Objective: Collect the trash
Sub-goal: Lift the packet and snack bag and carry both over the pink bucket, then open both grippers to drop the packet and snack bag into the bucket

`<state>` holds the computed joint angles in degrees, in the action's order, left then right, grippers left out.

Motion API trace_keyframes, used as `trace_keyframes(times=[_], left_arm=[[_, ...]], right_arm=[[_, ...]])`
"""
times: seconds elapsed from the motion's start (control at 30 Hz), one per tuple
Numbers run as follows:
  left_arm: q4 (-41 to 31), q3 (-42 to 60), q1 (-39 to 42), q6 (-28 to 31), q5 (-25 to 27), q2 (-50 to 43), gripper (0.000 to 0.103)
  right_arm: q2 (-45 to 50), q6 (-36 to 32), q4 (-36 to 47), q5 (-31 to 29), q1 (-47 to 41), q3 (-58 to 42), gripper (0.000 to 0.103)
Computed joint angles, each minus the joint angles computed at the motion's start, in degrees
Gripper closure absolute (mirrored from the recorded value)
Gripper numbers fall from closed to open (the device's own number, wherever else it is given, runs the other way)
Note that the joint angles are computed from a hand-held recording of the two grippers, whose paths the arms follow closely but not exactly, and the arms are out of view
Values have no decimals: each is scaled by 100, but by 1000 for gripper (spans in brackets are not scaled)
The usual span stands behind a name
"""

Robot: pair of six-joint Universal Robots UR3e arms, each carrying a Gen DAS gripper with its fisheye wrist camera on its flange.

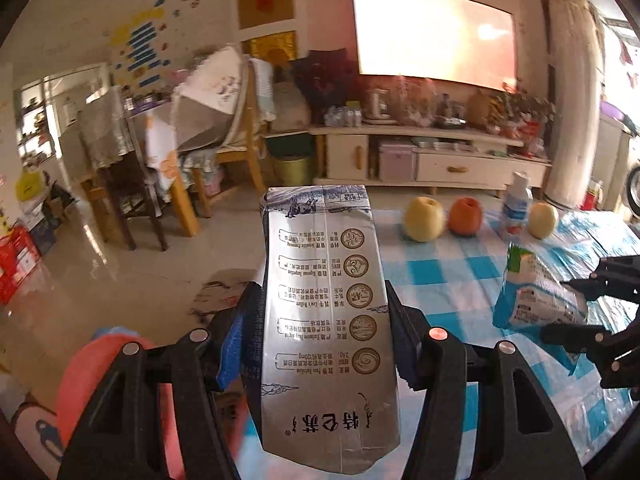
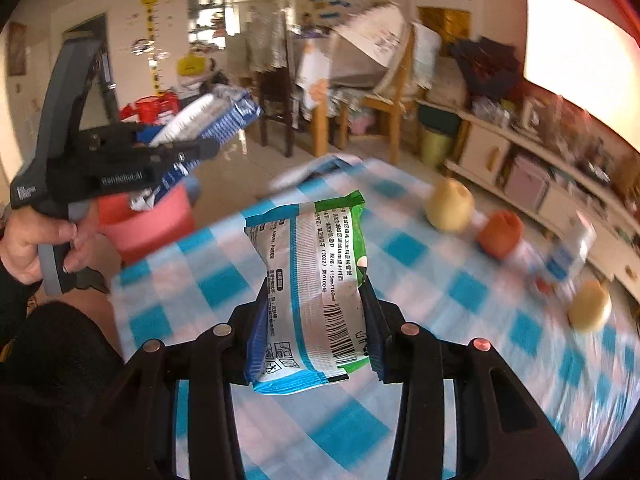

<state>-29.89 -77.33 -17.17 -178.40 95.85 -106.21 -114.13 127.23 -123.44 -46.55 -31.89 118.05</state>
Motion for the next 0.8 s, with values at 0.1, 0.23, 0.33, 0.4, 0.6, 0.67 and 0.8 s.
trace_keyframes(times=[0.1,0.23,0.33,0.4,0.6,0.67,0.8], left_arm=[[78,-552,530,126,-220,550,43],[167,-1324,1372,319,-605,1285,43],[75,-1746,2172,535,-1061,1750,43],[23,-1989,2694,726,-1344,1991,43],[-171,-2386,4035,1193,-2143,2282,43],[-197,-2449,4319,1283,-2300,2257,43],[-169,-2524,4720,1472,-2505,2124,43]], right_arm=[[635,770,-784,-397,1074,-456,60],[1734,1610,-1480,-1096,2584,-1466,60],[2497,2003,-1629,-1472,3416,-2305,61],[3095,2241,-1600,-1678,3930,-3019,61],[4777,2745,-1102,-2091,4954,-5241,61],[5394,2878,-777,-2214,5233,-6149,61],[6408,3070,-209,-2468,5640,-7683,61]])
